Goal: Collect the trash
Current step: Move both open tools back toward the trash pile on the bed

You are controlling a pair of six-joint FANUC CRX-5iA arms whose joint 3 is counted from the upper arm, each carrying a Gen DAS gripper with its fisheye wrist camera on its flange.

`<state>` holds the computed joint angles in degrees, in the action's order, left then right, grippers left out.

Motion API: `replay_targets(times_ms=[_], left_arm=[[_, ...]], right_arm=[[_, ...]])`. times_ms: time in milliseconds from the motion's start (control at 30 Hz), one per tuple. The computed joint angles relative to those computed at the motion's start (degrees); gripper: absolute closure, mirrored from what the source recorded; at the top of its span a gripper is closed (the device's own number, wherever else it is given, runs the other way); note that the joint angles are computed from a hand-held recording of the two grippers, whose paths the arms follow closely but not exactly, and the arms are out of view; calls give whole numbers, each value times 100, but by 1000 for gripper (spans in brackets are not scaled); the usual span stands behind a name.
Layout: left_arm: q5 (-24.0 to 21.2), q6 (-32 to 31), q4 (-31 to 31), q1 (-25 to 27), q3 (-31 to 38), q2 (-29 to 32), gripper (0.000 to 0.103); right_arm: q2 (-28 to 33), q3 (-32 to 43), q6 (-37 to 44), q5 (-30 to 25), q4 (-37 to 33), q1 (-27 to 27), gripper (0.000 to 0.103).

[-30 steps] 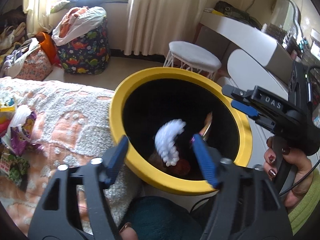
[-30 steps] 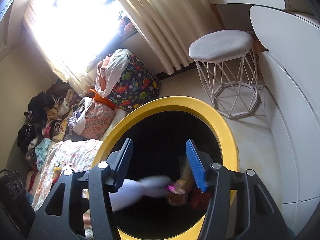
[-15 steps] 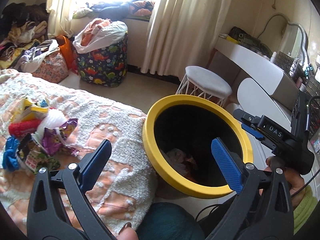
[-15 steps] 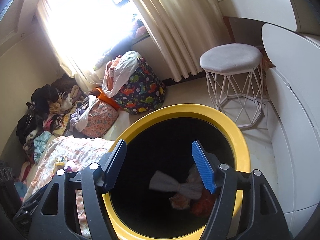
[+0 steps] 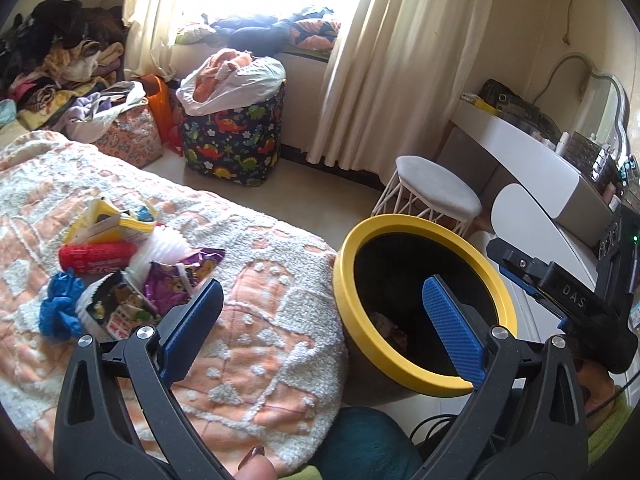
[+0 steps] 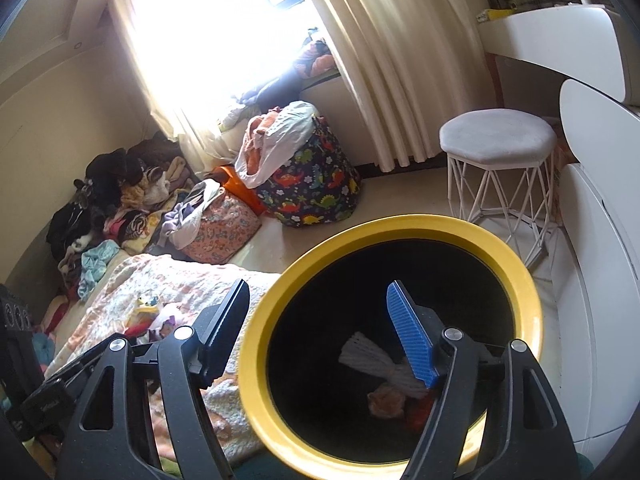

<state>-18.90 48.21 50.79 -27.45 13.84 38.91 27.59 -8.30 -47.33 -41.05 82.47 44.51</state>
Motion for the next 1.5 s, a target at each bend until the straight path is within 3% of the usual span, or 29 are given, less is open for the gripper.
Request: replay_targets(times_ms=[167,433,933,1300,1500], left_arm=[[164,22,83,67,-170,-109,11],[479,-426,724,155,-534,-286,11],[1061,-1664,2355,124,-1094,-543,11],[1244,-1975,2900,214,-1256,-592,11],[1250,-1633,2624,391,-1219,-540,11]], right_arm=[[80,155,229,38,-31,52,34],[198,405,609,94,-152,164,34],[552,1057,1540,308,-598,354,33],[915,1685,2387,426,-1049,456,33],[1194,2177,2987,479,-1464,510,32]])
